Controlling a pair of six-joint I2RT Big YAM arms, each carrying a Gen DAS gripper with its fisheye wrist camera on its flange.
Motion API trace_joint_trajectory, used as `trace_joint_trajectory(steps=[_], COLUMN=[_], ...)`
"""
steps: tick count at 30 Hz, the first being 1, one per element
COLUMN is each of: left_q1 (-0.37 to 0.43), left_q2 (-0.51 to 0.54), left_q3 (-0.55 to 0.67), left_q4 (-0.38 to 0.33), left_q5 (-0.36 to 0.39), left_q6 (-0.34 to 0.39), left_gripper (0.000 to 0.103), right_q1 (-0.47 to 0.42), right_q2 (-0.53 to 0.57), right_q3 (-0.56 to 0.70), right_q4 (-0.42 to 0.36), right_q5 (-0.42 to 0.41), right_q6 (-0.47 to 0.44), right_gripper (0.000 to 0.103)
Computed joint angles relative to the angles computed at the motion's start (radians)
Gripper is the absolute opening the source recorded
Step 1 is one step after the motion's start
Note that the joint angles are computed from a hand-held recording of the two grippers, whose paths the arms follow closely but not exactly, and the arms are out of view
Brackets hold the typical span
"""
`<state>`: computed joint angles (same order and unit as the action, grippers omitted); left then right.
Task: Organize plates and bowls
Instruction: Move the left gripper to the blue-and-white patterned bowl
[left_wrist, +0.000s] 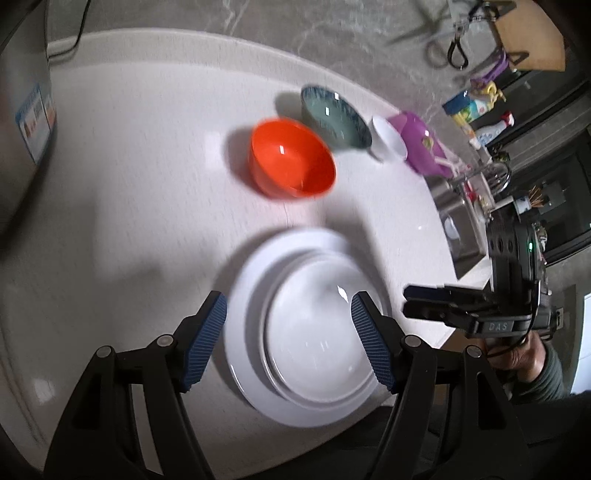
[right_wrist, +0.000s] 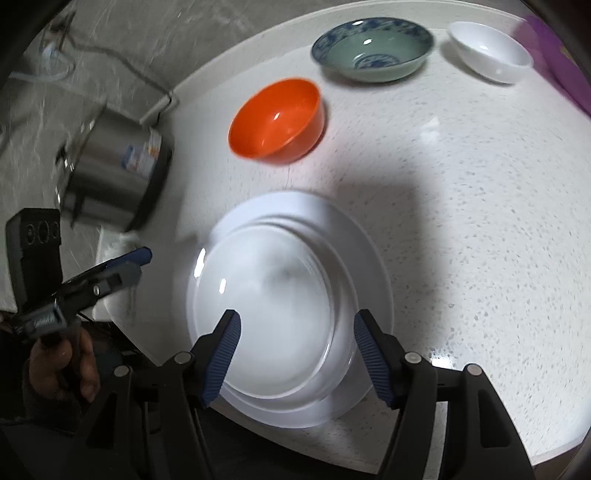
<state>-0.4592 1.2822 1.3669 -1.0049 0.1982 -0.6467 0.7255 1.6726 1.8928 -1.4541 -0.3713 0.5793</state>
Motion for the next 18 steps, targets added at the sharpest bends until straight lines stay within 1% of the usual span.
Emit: trace_joint_trajectory(steps=[1,3,5,6,7,8,9,10,11,12,13,14,15,17,18], left_q1=[0.025,0.061,0.113,0.128,0.145,0.153,0.163,0.173,0.181,0.182,0.180,0.181,0.181,0.185,0.189], left_q2=[0.001,0.004,0.006,0.009,0.019,0.030,0.049,0.071,0.100,0.127,0.159,0.196,0.231,0.333,0.379], left_q3=[0.015,0.029,0.037,0.044,0.057,0.071,0.096,0.123,0.159,0.197,0.240,0.285,0.326,0.453,0.511], left_q4=[-0.001,0.014,0.055,0.072,0.093,0.100,0.103,0.108,0.107,0.088,0.066,0.050,0.034,-0.052,-0.080], left_q5=[0.012,0.042,0.097,0.107,0.106,0.096,0.090,0.093,0.088,0.061,0.026,0.009,0.008,0.020,0.042], left_q6=[0.014,0.020,0.016,0.010,0.004,-0.001,0.000,0.008,0.028,0.049,0.071,0.090,0.100,0.110,0.111], left_gripper=[0.074,0.074,0.081,0.090,0.100,0.103,0.103,0.103,0.103,0.103,0.103,0.103,0.103,0.103,0.103], right_q1=[-0.007,-0.023,-0.046,-0.061,-0.080,-0.105,-0.124,-0.149,-0.172,-0.200,-0.226,-0.248,-0.273,-0.310,-0.324], right_q2=[-0.008,-0.028,-0.048,-0.061,-0.074,-0.090,-0.102,-0.117,-0.126,-0.127,-0.121,-0.110,-0.086,-0.027,0.001], right_q3=[-0.005,-0.014,-0.020,-0.029,-0.039,-0.054,-0.068,-0.086,-0.100,-0.106,-0.103,-0.095,-0.072,-0.009,0.019], right_q4=[0.010,0.044,0.077,0.105,0.140,0.190,0.235,0.300,0.353,0.401,0.431,0.445,0.453,0.452,0.451], right_q5=[-0.001,-0.002,-0.002,-0.006,-0.019,-0.039,-0.054,-0.072,-0.085,-0.091,-0.092,-0.097,-0.113,-0.133,-0.141], right_q6=[0.010,0.035,0.057,0.068,0.081,0.097,0.113,0.137,0.158,0.176,0.184,0.187,0.188,0.191,0.188], right_gripper=[0.068,0.075,0.077,0.077,0.077,0.077,0.079,0.080,0.085,0.087,0.087,0.087,0.087,0.087,0.087])
